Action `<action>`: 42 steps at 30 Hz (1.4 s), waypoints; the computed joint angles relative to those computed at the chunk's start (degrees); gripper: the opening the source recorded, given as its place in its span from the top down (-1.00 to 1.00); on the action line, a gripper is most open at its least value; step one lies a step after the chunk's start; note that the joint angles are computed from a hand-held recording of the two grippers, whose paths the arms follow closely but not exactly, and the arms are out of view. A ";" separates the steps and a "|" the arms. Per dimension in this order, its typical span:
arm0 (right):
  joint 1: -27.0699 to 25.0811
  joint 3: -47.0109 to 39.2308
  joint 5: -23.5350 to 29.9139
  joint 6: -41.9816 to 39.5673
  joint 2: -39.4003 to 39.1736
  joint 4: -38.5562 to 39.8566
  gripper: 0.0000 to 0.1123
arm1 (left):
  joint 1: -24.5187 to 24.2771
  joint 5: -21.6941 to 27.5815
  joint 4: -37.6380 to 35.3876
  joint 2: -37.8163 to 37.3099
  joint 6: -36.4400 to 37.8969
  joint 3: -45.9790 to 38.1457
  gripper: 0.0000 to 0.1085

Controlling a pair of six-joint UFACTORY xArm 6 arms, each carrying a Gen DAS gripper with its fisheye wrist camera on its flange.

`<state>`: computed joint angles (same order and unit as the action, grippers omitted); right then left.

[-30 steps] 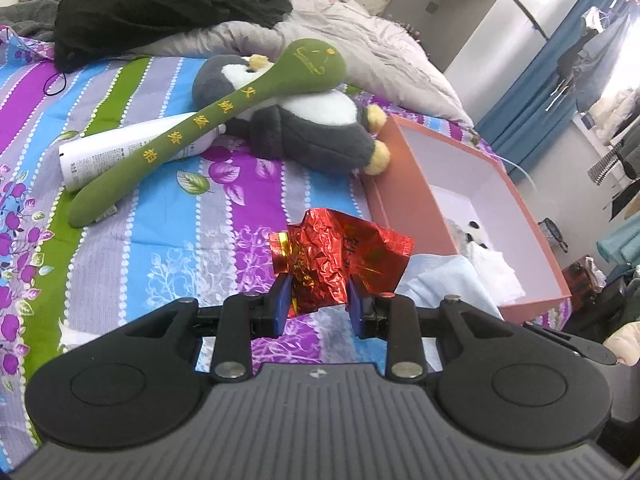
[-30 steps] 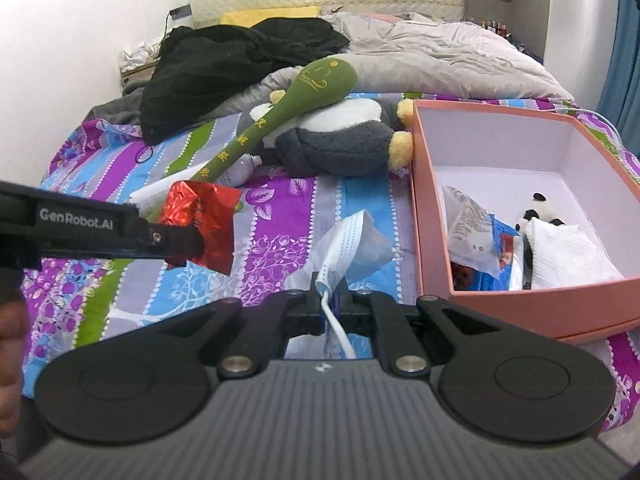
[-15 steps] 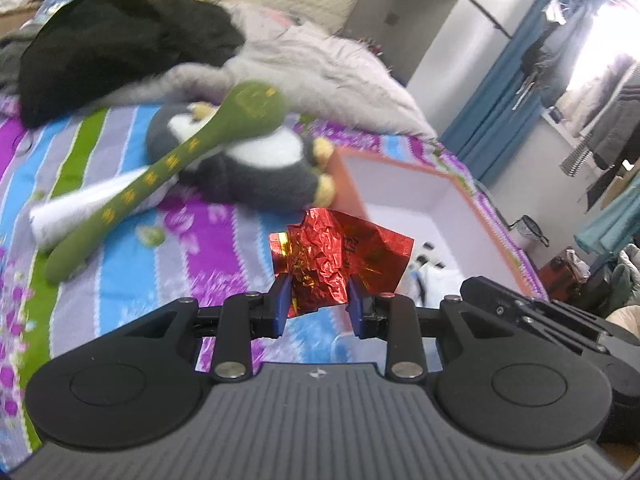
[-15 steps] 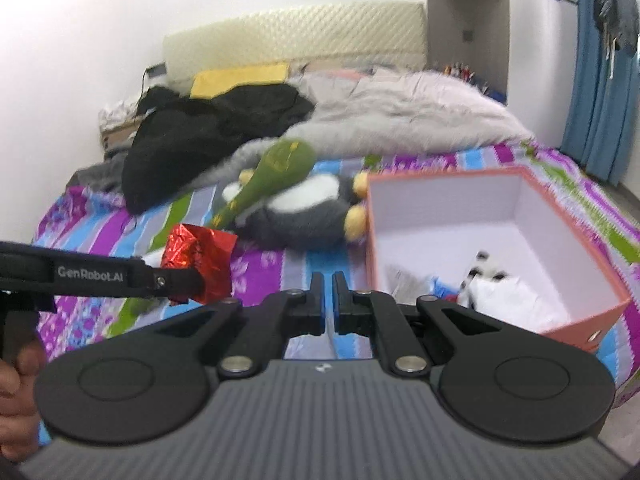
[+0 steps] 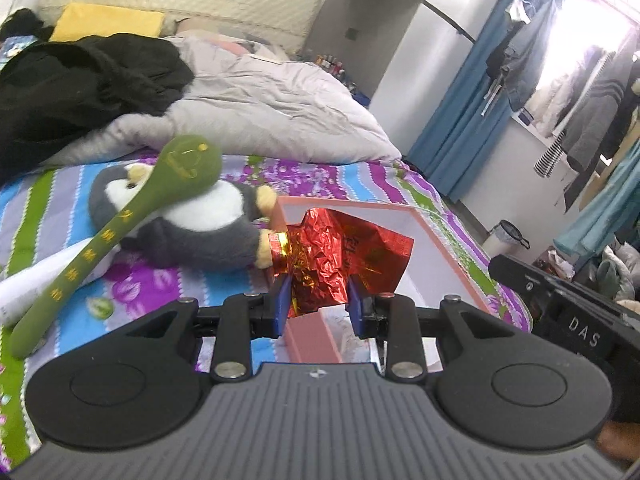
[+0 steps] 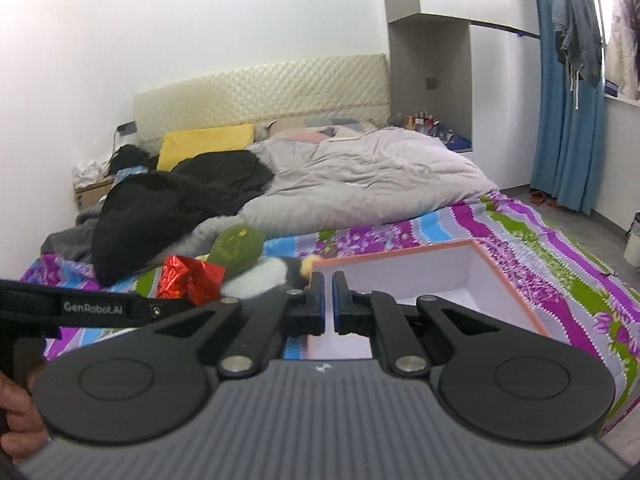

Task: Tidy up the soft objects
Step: 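Lift the red packet with the left gripper while right lifts the blue mask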

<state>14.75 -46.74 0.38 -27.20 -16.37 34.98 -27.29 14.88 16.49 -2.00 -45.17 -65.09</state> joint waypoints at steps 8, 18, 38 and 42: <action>-2.46 -2.99 2.52 -5.90 5.82 6.31 0.88 | -1.39 2.42 -7.60 9.23 7.64 -7.57 0.36; -3.22 -4.39 4.91 -7.76 11.02 9.54 0.88 | -1.15 4.17 -12.08 15.39 11.20 -10.95 0.36; -0.15 -1.66 10.60 -17.36 6.46 18.70 0.84 | 0.09 2.58 -6.60 8.71 6.05 -2.64 0.36; 1.98 1.71 11.55 -15.66 2.77 17.33 0.83 | 0.96 1.47 -2.31 1.34 0.46 5.64 0.36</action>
<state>16.73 -45.03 11.94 -42.86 -13.61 52.32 -26.34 16.36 14.18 -0.65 -44.71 -59.46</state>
